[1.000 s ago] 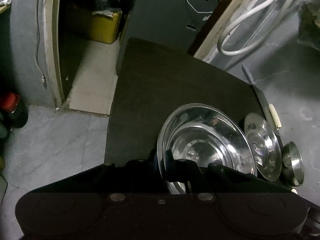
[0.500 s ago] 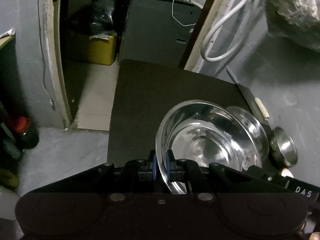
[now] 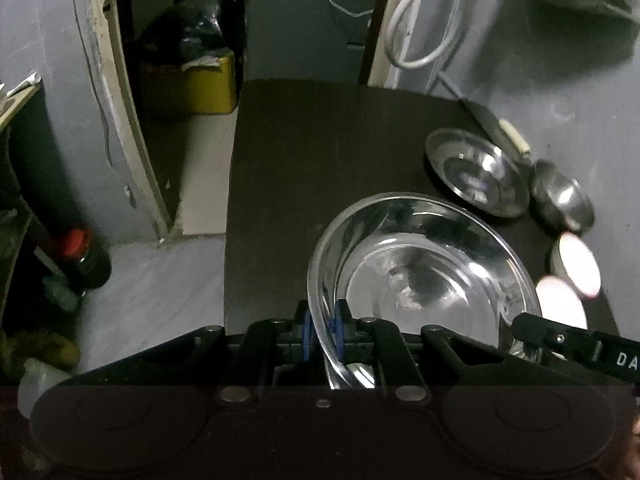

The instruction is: Organize plates and bowls

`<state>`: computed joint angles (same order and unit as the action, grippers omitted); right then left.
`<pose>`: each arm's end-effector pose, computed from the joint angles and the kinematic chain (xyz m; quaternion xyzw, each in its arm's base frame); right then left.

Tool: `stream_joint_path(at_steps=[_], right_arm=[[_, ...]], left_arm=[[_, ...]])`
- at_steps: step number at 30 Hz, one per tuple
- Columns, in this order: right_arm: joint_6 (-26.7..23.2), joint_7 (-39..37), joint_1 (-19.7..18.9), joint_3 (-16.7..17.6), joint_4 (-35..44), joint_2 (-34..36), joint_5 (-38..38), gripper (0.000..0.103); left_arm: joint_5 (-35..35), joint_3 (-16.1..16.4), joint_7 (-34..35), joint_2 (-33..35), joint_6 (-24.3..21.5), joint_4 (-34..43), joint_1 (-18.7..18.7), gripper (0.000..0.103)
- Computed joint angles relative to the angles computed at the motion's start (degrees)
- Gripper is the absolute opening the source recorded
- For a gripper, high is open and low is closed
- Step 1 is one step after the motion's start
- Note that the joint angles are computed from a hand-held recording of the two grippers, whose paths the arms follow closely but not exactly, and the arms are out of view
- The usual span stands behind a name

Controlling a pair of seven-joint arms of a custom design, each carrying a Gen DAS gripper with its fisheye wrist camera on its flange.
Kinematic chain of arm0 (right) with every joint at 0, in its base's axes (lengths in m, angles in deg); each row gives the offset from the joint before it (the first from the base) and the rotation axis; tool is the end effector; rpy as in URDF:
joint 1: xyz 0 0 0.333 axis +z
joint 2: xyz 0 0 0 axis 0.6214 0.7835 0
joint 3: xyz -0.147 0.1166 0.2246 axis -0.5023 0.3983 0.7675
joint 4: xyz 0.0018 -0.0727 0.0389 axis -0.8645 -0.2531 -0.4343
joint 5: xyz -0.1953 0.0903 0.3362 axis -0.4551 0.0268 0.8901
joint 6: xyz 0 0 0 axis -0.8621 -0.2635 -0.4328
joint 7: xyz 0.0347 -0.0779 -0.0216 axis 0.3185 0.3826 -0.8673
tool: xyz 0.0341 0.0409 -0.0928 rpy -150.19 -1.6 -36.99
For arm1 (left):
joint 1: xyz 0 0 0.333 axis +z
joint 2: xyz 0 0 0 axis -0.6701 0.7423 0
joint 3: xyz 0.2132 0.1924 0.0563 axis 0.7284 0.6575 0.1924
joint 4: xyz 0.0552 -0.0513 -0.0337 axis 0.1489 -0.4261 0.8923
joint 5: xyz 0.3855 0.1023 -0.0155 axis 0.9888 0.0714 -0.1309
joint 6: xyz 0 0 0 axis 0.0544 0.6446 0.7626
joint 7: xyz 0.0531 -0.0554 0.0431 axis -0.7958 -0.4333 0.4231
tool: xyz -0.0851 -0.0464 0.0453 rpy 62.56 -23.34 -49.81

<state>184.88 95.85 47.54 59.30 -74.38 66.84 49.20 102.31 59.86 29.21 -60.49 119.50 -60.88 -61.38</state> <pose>0.6555 0.2493 0.3644 -0.6774 0.6085 0.0271 0.4123 0.6072 -0.2887 0.3948 -0.7610 0.5704 -0.2316 0.2046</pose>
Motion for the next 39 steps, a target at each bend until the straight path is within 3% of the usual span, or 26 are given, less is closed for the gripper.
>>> stream_joint_path(at_steps=[7,17,30,39], right_arm=[[-2.38,0.81,-0.31,-1.01,-2.11,-1.14,0.47,0.014],[-3.45,4.2,0.7,-2.39,-1.82,-0.72,-4.55,0.015],[-3.24,7.55,2.01,-3.31,-1.31,-0.85,-11.36,0.016],[-3.03,7.63,1.85,-3.02,-1.69,-1.36,-12.7,0.028]], left_arm=[[-0.14,-0.62,1.62,1.32,-3.71,1.81,-1.21,0.013],[1.35,-0.14,2.94,4.94,-8.87,6.67,-3.44,0.017],[0.38,-0.16,3.39,5.47,-9.48,7.14,-3.6,0.019],[-0.33,-0.24,4.23,5.63,-9.95,7.32,-3.77,0.02]])
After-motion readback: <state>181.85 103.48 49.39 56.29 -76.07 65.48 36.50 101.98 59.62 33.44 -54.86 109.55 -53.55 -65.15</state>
